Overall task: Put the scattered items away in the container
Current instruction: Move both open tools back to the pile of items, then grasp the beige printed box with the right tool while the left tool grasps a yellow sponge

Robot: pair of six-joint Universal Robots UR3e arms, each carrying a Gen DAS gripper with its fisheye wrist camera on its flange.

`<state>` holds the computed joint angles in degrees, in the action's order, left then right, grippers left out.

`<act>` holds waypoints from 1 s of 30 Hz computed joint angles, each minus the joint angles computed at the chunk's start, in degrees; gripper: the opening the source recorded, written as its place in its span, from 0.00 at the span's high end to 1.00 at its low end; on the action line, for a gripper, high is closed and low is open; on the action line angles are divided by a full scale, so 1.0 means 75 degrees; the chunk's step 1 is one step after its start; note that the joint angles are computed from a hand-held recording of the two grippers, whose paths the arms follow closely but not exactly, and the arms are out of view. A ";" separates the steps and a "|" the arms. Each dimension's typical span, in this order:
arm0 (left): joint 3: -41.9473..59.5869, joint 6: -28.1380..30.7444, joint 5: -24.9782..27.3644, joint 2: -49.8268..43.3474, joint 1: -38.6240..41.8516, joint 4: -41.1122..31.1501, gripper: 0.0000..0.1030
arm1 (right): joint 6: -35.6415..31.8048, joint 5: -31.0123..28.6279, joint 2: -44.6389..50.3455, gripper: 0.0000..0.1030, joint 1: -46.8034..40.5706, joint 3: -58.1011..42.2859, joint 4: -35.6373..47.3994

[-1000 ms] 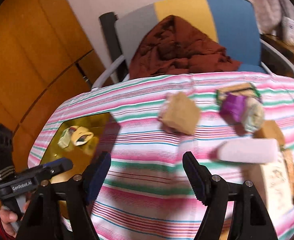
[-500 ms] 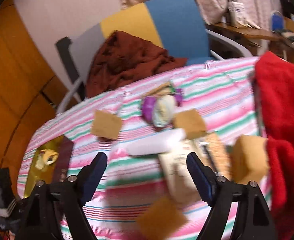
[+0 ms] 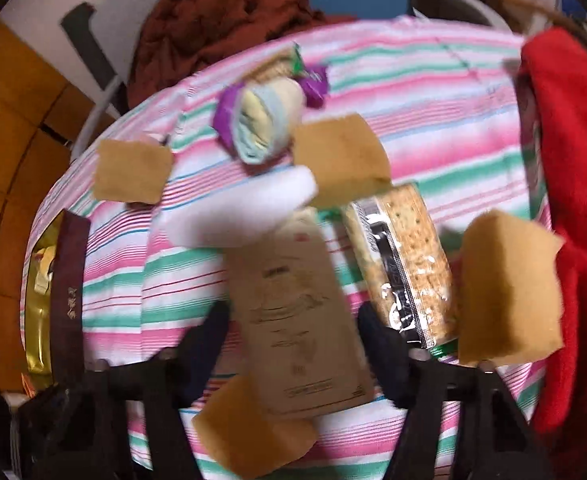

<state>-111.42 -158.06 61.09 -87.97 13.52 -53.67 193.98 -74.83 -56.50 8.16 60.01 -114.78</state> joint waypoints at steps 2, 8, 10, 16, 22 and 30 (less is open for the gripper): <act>0.0107 0.0053 0.0124 -0.0145 -0.0272 0.0139 0.57 | 0.0188 0.0236 -0.0246 0.44 -0.0149 0.0612 -0.0681; 0.0571 0.0030 0.0285 -0.0789 -0.0901 0.0278 0.55 | 0.0929 0.1090 -0.1066 0.47 -0.0673 0.2677 -0.3191; 0.0780 -0.0049 0.0213 -0.1019 -0.1031 0.0202 0.55 | 0.1232 0.1486 -0.1367 0.47 -0.0973 0.3397 -0.3877; 0.1716 -0.0062 0.0327 -0.1633 -0.1744 -0.0015 0.55 | 0.0943 0.1126 -0.1791 0.47 -0.0890 0.3265 -0.3393; 0.2324 -0.0113 0.0145 -0.2084 -0.1876 -0.0363 0.53 | 0.0894 0.1370 -0.2122 0.47 -0.1217 0.3652 -0.3417; 0.2895 -0.0080 0.0181 -0.2585 -0.2310 -0.0334 0.41 | 0.1169 0.1849 -0.2094 0.47 -0.1397 0.4041 -0.4092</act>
